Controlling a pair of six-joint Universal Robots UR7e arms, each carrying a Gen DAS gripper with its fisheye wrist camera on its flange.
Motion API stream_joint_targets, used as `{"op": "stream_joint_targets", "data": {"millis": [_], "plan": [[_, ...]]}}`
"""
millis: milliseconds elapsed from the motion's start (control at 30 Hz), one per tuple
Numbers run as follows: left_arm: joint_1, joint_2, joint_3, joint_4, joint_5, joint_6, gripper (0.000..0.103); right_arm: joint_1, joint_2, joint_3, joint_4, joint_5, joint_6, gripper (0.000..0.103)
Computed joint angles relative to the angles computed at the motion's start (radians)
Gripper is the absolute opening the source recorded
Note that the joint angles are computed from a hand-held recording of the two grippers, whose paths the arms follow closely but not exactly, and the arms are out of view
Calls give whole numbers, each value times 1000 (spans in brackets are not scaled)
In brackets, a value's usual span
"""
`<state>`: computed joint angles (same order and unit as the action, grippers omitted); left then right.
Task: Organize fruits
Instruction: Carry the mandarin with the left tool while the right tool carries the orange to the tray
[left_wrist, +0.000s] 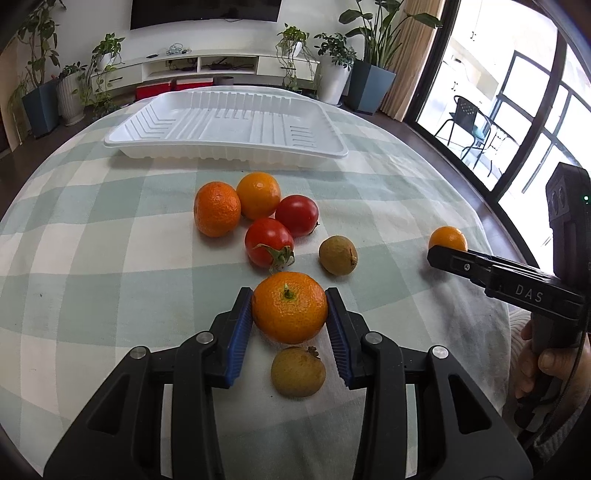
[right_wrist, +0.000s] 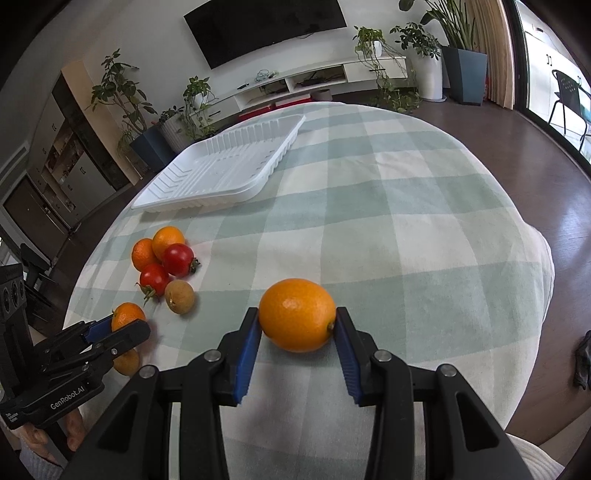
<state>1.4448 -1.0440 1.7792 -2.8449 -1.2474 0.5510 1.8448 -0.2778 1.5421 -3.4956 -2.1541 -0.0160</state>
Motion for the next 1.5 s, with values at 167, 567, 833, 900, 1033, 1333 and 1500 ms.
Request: {"op": "stream_joint_targets", "data": {"millis": [167, 567, 833, 900, 1033, 1333, 1500], "plan": [[1, -16, -1, 6, -13, -9, 36, -9, -12, 22, -29, 65, 7, 43], [12, -30, -55, 44, -31, -21, 36, -26, -31, 34, -38, 186, 22, 43], [11, -26, -89, 68, -39, -27, 36, -28, -35, 24, -30, 210, 30, 43], [12, -26, -96, 76, -43, -28, 36, -28, -35, 18, -26, 219, 28, 43], [14, -25, -103, 83, -47, -29, 36, -28, -32, 2, -16, 224, 21, 43], [15, -9, -154, 121, -52, -30, 36, -30, -27, -39, 13, 244, 11, 43], [17, 8, -195, 149, -51, -39, 36, -28, -19, -77, 41, 249, -1, 43]]}}
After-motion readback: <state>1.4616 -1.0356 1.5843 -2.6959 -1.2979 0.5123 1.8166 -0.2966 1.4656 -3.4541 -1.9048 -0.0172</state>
